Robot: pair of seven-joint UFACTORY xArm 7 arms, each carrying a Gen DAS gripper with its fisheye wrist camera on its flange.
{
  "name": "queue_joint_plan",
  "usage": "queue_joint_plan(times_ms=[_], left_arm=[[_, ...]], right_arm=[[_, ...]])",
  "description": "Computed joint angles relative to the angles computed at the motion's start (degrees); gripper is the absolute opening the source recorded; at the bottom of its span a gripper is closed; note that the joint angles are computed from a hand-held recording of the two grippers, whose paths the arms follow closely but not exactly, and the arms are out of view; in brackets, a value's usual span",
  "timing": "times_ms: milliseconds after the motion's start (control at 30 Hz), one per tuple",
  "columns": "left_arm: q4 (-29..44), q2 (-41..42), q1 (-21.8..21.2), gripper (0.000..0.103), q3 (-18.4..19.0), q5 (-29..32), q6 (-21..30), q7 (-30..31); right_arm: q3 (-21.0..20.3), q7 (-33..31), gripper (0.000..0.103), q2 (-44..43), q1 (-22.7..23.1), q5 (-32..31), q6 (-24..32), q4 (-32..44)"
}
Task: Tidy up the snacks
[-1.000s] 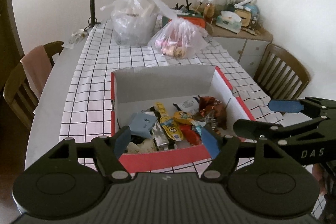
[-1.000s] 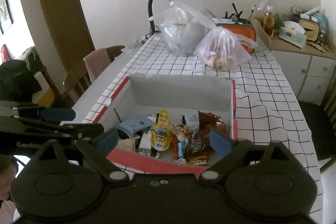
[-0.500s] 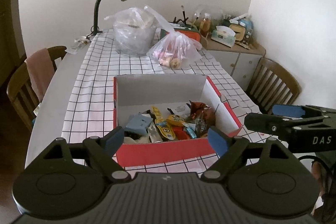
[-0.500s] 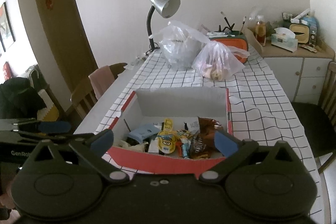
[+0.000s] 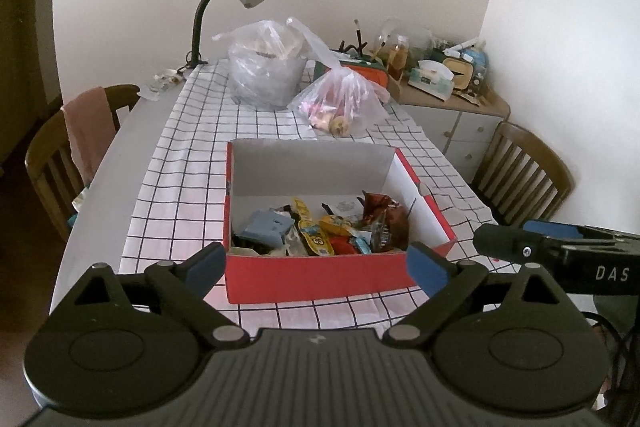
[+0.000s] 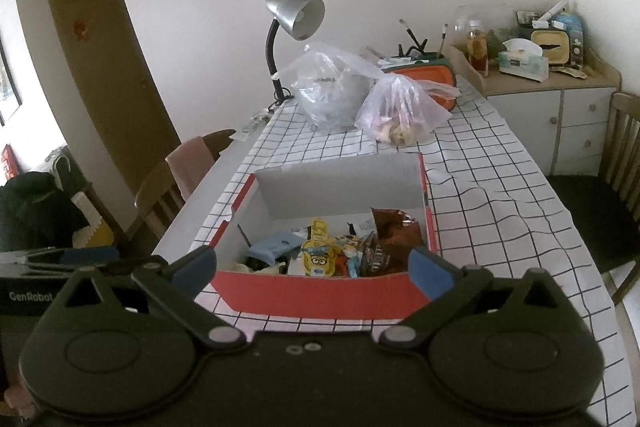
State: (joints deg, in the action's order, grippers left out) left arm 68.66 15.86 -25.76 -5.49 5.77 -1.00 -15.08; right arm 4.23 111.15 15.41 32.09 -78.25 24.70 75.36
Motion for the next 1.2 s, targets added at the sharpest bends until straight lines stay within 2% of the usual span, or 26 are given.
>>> queue_joint_plan(times_ms=[133, 267, 400, 967, 1133, 1200], left_arm=[[-0.66, -0.78, -2.21, 0.098, 2.64, 1.11, -0.19, -2.16], [-0.99, -1.2, -5.7, 0.098, 6.82, 4.22, -0.47, -5.41], [-1.17, -1.49, -6.38, 0.098, 7.79, 5.94, -0.53, -7.4], [-1.36, -1.99, -5.79, 0.098, 7.25, 8.55, -0.21, -10.0], [-1.41, -1.88, -4.31, 0.098, 5.66, 8.03, -0.66, -9.3], [-1.48, -1.78, -5.29, 0.098, 6.7, 8.33, -0.91, -9.74]], right_arm=[[0.15, -0.95, 0.103, -0.24, 0.22, 0.43, 0.58, -0.13], [0.29, -0.15, 0.103, -0.46, 0.39, -0.09, 0.9, -0.25], [0.5, 0.08, 0.103, -0.59, 0.41, -0.36, 1.23, -0.35], [0.4, 0.34, 0.103, 0.25, 0.92, -0.27, 1.04, 0.75], [0.29, 0.37, 0.103, 0.23, 1.03, -0.26, 1.1, 0.76], [0.29, 0.59, 0.103, 0.29, 1.1, -0.44, 1.13, 0.86]])
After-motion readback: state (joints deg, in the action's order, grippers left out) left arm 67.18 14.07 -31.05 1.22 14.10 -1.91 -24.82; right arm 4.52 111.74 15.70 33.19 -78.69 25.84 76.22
